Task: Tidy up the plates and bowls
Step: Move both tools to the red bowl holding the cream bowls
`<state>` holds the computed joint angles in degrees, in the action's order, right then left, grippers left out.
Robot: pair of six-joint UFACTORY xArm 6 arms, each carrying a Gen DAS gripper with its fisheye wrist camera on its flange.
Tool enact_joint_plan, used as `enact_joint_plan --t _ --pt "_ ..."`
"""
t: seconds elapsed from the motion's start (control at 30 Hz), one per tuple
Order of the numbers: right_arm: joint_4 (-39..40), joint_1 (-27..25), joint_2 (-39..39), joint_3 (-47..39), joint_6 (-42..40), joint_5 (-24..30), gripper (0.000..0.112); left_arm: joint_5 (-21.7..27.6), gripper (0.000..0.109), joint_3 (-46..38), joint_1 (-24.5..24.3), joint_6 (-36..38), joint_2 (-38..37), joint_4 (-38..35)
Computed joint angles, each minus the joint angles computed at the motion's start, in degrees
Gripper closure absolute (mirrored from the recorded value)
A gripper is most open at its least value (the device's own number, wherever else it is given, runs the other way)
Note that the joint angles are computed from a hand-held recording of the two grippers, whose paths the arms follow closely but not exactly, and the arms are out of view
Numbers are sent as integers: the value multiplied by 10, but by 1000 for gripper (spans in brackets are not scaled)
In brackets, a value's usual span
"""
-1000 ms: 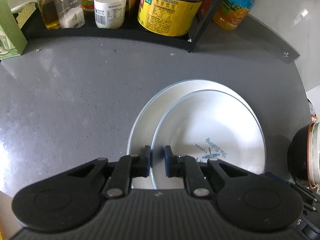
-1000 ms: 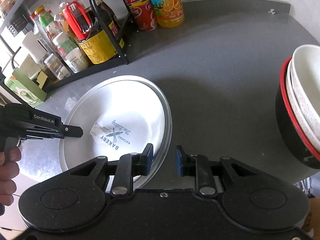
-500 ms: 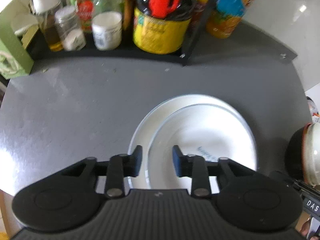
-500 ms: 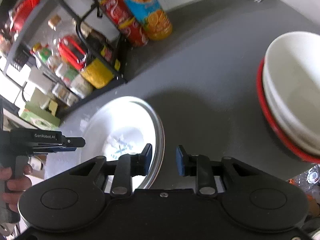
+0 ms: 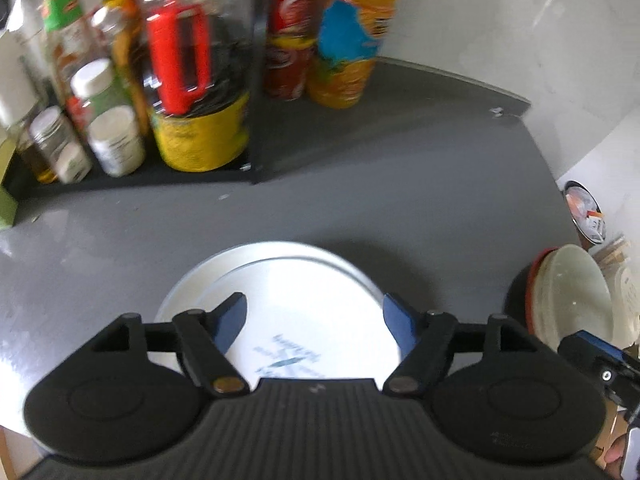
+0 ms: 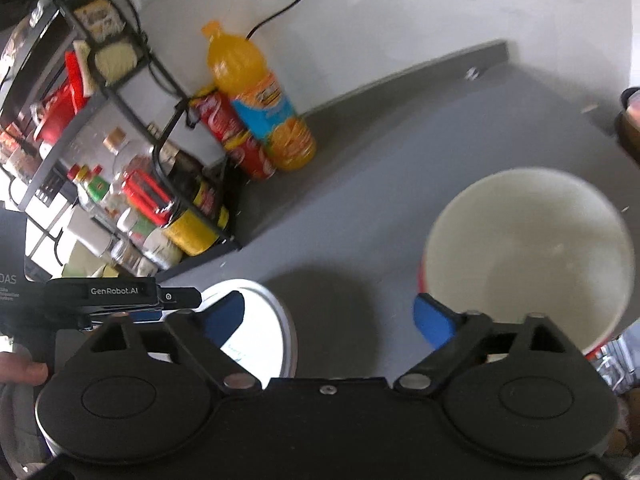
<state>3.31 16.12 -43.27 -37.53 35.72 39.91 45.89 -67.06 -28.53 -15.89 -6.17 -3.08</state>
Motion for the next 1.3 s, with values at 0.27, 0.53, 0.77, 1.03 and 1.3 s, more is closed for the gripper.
enact_joint_plan --t 0.27,0.53,0.77,1.03,1.3 --pt "-18 -63 -45 9 -15 36 16 0 35 -54 -56 -28 45 10" --pt "-19 -148 -80 27 -35 80 15 8 34 -119 -105 -24 105 -10" --pt "22 -213 -97 48 -90 110 15 20 34 -179 -134 -26 161 -28" --pt "71 -249 -80 62 -151 127 15 29 34 -206 -149 -33 197 -49" --pt "116 -279 -57 73 -193 135 16 40 34 -231 -161 -52 229 -39"
